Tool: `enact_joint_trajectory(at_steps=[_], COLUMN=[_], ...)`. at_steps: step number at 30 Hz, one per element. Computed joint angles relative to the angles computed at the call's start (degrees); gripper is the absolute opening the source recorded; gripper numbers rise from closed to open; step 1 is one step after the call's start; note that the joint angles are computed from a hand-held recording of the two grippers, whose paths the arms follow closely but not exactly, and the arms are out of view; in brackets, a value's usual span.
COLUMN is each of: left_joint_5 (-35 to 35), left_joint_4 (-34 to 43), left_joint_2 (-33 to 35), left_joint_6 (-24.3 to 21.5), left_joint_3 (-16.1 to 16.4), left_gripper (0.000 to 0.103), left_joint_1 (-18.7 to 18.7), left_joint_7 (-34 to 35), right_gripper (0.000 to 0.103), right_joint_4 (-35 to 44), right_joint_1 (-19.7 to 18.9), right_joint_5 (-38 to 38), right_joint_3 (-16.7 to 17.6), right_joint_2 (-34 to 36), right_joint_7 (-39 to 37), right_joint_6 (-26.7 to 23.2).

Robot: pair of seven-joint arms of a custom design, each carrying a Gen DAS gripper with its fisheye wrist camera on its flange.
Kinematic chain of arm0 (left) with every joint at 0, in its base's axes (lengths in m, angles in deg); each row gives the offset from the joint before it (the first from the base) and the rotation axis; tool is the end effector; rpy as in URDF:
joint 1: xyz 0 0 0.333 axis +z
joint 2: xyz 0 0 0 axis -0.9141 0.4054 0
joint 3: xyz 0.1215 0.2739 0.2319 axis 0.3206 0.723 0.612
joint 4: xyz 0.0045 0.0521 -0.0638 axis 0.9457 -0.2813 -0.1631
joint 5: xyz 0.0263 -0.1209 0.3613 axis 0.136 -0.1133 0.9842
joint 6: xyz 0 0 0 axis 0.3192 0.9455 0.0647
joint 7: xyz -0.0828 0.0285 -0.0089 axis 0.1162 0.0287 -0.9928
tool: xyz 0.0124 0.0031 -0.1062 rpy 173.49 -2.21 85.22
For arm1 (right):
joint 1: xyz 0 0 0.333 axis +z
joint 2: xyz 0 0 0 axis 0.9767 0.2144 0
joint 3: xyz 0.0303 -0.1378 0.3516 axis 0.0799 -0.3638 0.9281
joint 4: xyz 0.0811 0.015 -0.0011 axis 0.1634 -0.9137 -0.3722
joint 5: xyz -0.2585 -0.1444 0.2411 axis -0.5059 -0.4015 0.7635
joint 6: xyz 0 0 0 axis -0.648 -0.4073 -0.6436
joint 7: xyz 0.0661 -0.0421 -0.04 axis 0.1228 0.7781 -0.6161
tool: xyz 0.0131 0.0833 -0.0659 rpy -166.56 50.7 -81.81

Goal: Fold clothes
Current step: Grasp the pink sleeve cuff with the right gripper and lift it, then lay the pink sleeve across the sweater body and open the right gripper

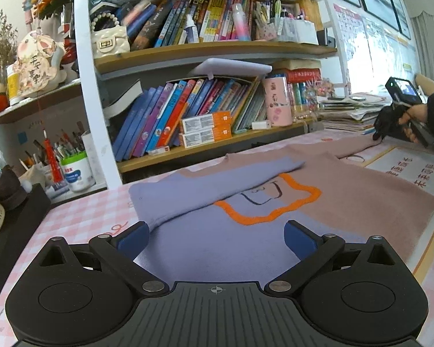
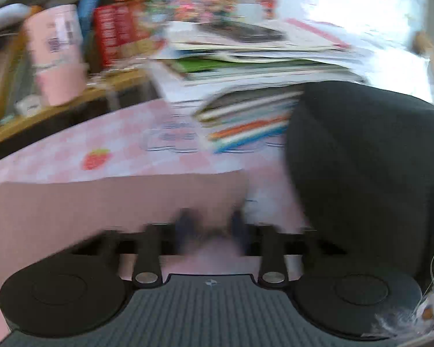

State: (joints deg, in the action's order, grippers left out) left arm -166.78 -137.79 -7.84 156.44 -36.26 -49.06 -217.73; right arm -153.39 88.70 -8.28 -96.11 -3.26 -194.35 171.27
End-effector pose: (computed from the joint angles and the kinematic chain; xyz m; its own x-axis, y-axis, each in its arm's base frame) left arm 0.7846 -0.0076 0.3435 -0.8249 -0.5348 -0.1828 -0.0442 0.3835 -0.9225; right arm 0.6089 0.0326 0.3526 -0.8782 -0.4751 -0.0548 -0.2926 0.6245 -0.7242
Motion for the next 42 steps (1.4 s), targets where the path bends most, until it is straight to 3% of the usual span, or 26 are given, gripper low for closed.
enact_joint_trajectory(at_steps=[4, 9, 17, 24, 31, 37, 39, 40, 41, 42], left_joint_5=[-0.6, -1.1, -1.9, -3.8, -4.0, -4.3, -4.2, -4.1, -4.0, -3.9], left_joint_4=[-0.5, -0.2, -1.5, -1.9, -1.6, -1.4, -1.2, -1.2, -1.1, -1.2], left_joint_2=[-0.1, -0.1, -0.8, -1.1, -0.9, -0.7, -0.7, -0.7, -0.6, -0.7], left_joint_6=[-1.8, -2.7, -3.1, -4.7, -7.3, -8.3, -8.3, -8.2, -8.2, -7.9], left_joint_3=[-0.5, 0.1, 0.2, 0.7, 1.3, 1.5, 1.7, 1.7, 1.7, 1.8], left_gripper=[0.101, 0.101, 0.101, 0.101, 0.101, 0.102, 0.102, 0.102, 0.102, 0.102], left_joint_1=[0.9, 0.8, 0.8, 1.0, 1.2, 1.3, 1.1, 1.1, 1.0, 0.9], left_joint_7=[1.9, 1.7, 5.5, 6.9, 6.5, 5.7, 5.4, 5.3, 5.1, 5.0], right_gripper=[0.01, 0.009, 0.009, 0.01, 0.01, 0.01, 0.014, 0.024, 0.041, 0.047], right_joint_4=[1.3, 5.1, 24.4, 46.8, 67.5, 78.1, 79.6, 79.4, 78.2, 75.8], right_joint_1=[-0.1, 1.2, 5.3, 5.6, 4.5, 5.1, 5.4, 5.6, 6.0, 6.6], right_joint_5=[1.1, -4.9, -8.9, 3.3, 19.2, 28.3, 30.4, 31.1, 31.2, 30.9], right_joint_3=[0.0, 0.7, 2.8, 5.4, 10.4, 11.0, 10.5, 10.0, 8.9, 7.4], right_joint_2=[-0.5, -2.6, 3.8, 18.3, 33.1, 40.9, 42.1, 42.1, 41.4, 40.2], right_joint_7=[-1.7, -1.0, -15.7, -38.1, -58.9, -67.8, -69.4, -69.8, -69.2, -68.1], right_joint_6=[0.6, 2.8, 8.2, 14.6, 11.0, 8.3, 8.2, 8.5, 9.4, 10.9])
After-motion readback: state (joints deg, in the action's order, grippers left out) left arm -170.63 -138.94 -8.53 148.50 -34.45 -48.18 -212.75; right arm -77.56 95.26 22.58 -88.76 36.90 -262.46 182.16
